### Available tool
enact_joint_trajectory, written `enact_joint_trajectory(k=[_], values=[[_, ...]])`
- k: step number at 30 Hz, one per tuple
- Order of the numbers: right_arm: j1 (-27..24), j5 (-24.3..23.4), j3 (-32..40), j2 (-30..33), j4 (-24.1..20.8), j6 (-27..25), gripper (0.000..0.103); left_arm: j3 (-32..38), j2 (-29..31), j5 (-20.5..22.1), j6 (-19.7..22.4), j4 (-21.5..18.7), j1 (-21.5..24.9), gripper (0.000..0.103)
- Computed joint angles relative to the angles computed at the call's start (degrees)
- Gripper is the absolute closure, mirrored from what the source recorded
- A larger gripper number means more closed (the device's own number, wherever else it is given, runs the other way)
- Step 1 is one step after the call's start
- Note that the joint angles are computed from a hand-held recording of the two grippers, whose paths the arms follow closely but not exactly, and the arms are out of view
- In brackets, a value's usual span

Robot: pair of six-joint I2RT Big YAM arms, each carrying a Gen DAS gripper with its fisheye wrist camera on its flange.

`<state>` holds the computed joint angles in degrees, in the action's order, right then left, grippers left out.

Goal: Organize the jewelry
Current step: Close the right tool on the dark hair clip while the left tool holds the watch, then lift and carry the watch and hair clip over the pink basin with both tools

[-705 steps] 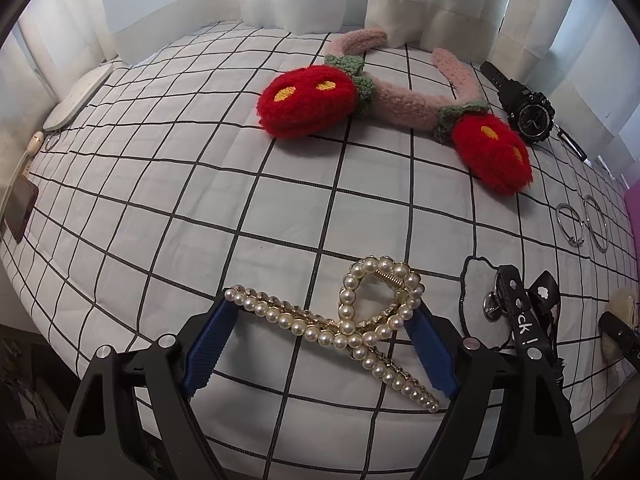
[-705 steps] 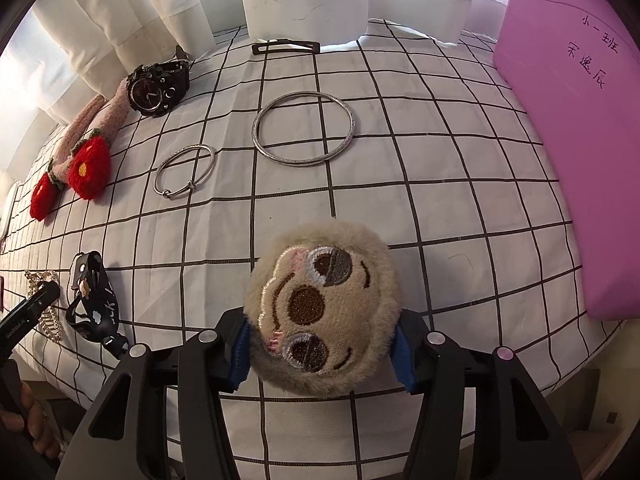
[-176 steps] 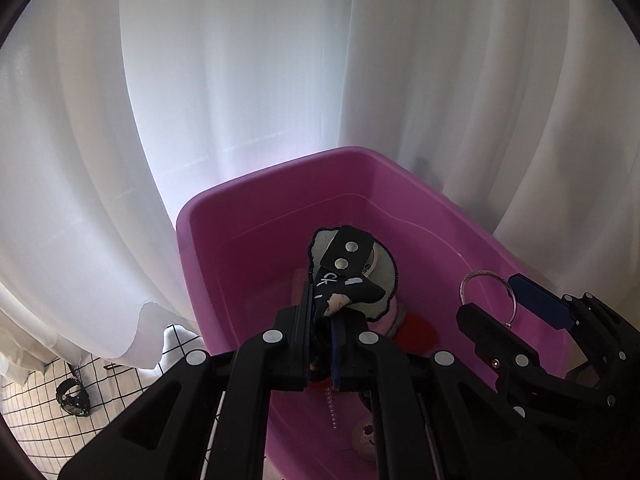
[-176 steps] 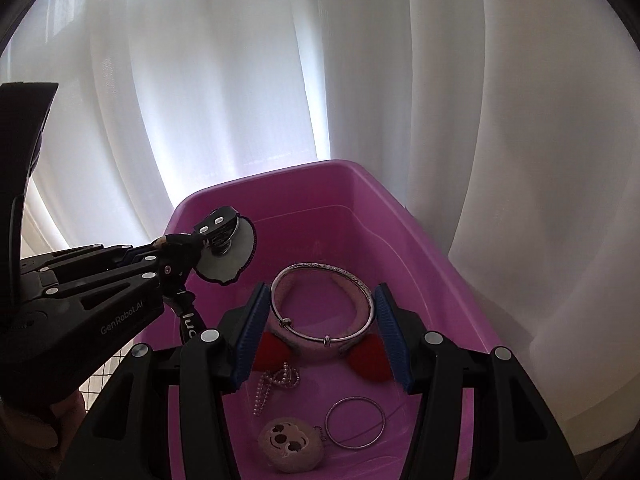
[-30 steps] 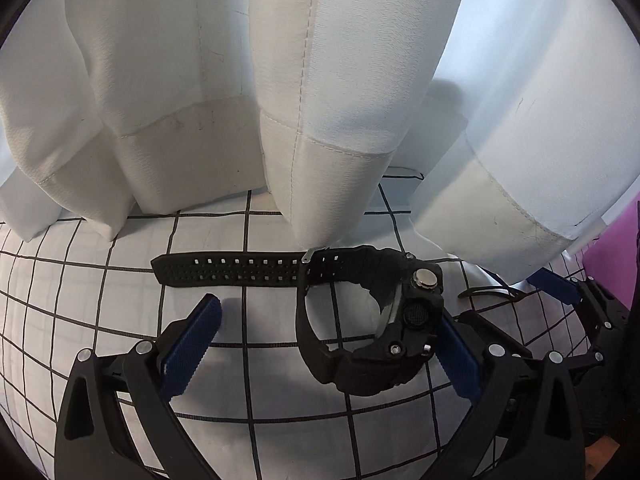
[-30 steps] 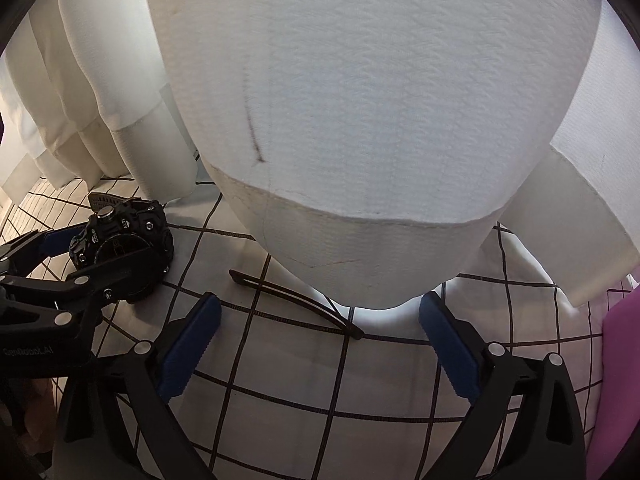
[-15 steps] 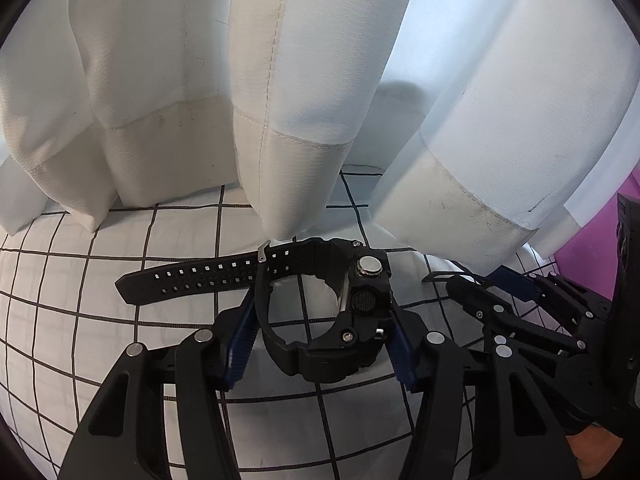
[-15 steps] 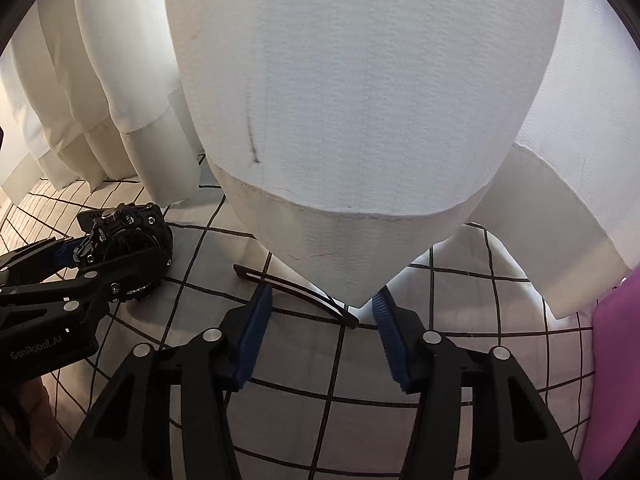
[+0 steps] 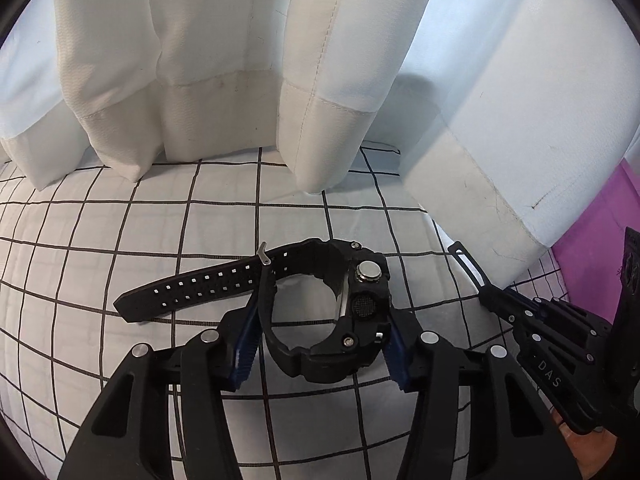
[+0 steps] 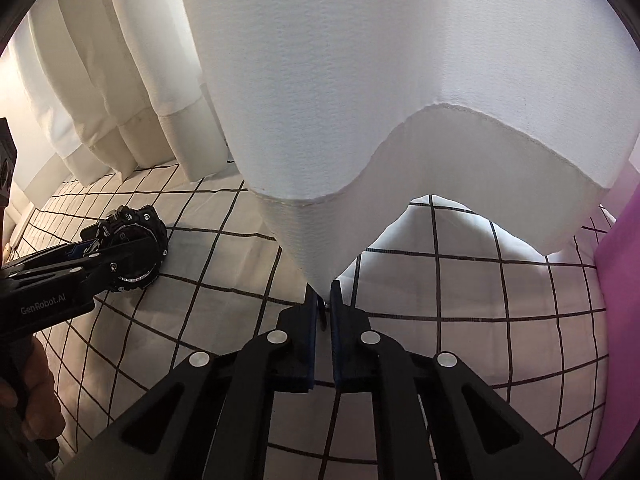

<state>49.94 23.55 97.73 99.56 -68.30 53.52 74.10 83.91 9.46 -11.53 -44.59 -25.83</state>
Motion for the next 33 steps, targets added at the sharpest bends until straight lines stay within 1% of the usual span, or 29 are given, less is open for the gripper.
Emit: enact_joint_trajectory(k=[3, 5, 8, 10, 12, 14, 18, 20, 26, 33], values=[[1.60, -0.37, -0.51, -0.73, -0.44, 1.74, 0.097, -1.15, -1.31, 0.19, 0.20, -0.35, -0.05, 0.052], [2.36, -0.98, -0.51, -0.82, -1.48, 2.74, 0.097, -1.89, -2.10, 0.14, 0.24, -0.48, -0.33, 0.052], [3.97, -0.50, -1.65, -1.64, -1.61, 4.99, 0.097, -2.72, -3.19, -0.12, 0.55, -0.68, -0.64, 0.052], [5.49, 0.15, -1.24, -1.17, -2.31, 6.96, 0.097, -2.90, -3.23, -0.76, -0.39, -0.18, -1.93, 0.052], [6.42, 0.47, 0.00, -0.58, -3.39, 8.39, 0.097, -3.75, -4.12, -0.40, 0.07, -0.20, -1.51, 0.052], [7.03, 0.84, -0.52, -1.51, -3.89, 9.17, 0.097, -4.79, -5.42, -0.08, 0.63, -0.20, -1.21, 0.052], [8.23, 2.84, -0.02, -2.19, -5.07, 10.49, 0.097, -5.85, -7.32, -0.07, 1.90, -0.04, -1.36, 0.052], [8.67, 3.57, 1.43, -1.60, -5.92, 10.83, 0.097, -6.55, -8.73, 0.16, 2.73, -0.15, -1.40, 0.052], [10.75, 5.99, 3.58, -2.49, -9.03, 13.37, 0.097, -7.11, -12.48, 1.41, 4.14, -1.50, -1.60, 0.052], [13.18, 9.36, 7.05, -3.11, -13.42, 16.78, 0.097, -6.26, -15.29, 0.81, 4.69, -3.34, -4.13, 0.052]])
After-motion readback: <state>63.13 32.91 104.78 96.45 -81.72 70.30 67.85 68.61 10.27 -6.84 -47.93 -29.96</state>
